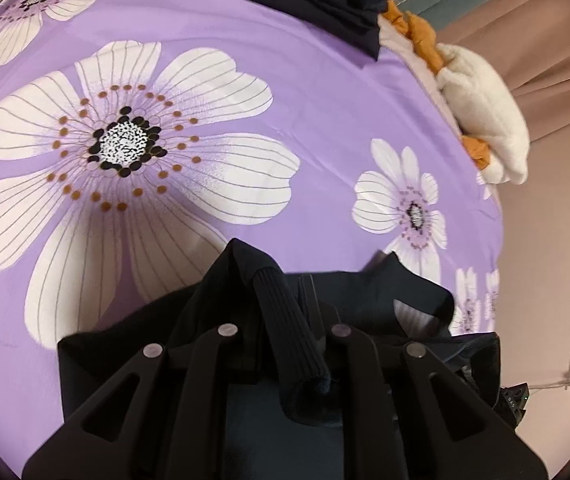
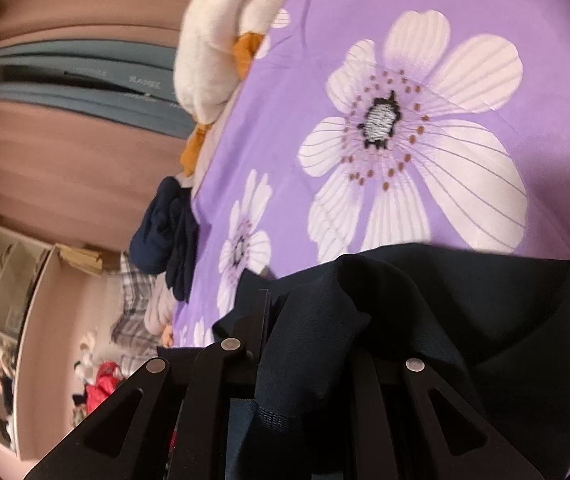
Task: Fold large clothes
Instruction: 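Lower the hem onto the jacket body and open both tools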
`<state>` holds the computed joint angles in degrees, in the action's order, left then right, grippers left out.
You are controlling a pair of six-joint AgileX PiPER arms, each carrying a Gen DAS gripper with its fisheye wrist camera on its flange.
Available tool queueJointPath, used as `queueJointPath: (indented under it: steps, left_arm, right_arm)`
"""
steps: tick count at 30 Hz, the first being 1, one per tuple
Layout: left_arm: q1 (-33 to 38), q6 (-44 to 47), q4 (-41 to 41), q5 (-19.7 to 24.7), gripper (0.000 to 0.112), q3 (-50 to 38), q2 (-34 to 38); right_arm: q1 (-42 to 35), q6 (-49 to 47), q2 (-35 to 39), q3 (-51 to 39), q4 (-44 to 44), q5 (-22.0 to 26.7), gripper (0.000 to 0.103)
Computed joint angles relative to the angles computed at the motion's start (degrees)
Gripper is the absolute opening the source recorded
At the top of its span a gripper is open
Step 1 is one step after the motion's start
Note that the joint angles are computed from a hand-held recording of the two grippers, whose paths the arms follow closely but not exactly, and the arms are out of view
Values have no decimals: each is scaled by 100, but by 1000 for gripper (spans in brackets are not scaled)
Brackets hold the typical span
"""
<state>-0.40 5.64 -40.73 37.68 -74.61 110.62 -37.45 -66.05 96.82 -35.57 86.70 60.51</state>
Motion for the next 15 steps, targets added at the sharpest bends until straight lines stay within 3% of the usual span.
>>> queueJointPath:
  steps: [5,7,9,11,15]
  left_arm:
    - [-93,-696,594,245,18,-434,327]
    - [-53,-719,509,288,25,-476,349]
    - [-24,-727,384,255,29,-464,339]
    - [-34,-861,424,213,33,-478,324]
    - [34,-918,217,57,55,-451,267]
  right_arm:
    - [-96,517,458,-245,-214,105,16]
    - [-124,737,530,-335,-292,180,27]
    - [-219,890,525,-391,-247,321,55]
    - [-289,1008,477,-438,-183,448,66]
    - [-187,1365,331,-692,-325,352,71]
